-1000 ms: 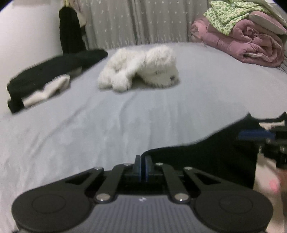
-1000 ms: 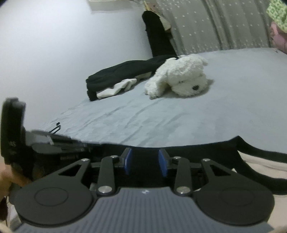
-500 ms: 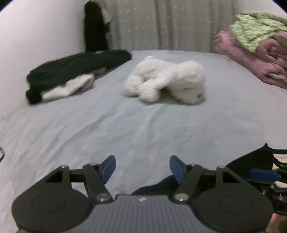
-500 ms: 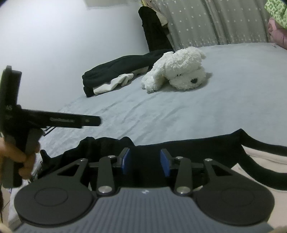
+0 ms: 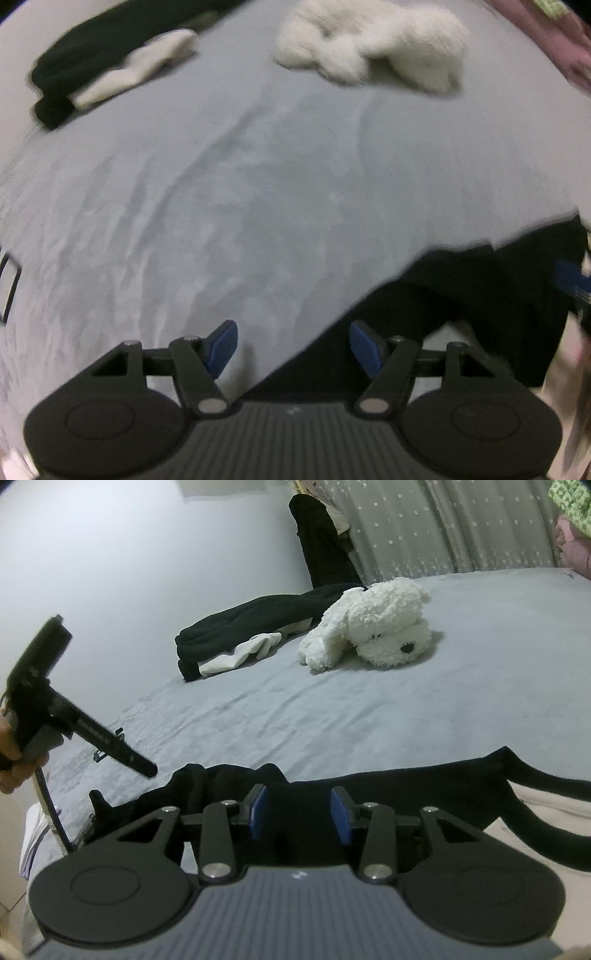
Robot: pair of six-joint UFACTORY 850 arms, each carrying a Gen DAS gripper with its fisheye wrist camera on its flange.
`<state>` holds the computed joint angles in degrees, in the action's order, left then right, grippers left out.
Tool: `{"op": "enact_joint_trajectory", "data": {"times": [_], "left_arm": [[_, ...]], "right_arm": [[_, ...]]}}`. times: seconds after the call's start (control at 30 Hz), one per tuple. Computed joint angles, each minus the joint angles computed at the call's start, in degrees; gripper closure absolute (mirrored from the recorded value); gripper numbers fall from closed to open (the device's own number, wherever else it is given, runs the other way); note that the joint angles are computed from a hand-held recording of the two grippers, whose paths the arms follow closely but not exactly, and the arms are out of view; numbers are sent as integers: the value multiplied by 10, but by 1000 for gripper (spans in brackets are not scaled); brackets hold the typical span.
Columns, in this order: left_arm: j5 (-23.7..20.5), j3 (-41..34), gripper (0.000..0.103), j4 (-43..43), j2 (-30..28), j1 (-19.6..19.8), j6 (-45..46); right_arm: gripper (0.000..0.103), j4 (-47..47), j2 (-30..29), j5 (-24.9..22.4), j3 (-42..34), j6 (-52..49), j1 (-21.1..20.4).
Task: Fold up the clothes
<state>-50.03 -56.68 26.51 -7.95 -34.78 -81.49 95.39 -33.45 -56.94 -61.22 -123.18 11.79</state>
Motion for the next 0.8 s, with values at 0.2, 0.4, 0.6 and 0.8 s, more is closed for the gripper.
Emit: {"op": "enact_joint_trajectory", "data": {"times": [0.2,0.4,0.6,0.8], "left_arm": [[5,8,41,-30,-15,4,50],[18,6,98,-10,-24,-8,43],[-103,-39,98,125,-41,-52,-4],[-192,-52,98,244,-37,-91,-36]], "right_arm": [[60,0,0,-1,0,2,1],[60,-1,0,0,0,1,2],[60,0,-1,-4,0,3,2],[60,-9,-3,-8,-1,8,3]]}}
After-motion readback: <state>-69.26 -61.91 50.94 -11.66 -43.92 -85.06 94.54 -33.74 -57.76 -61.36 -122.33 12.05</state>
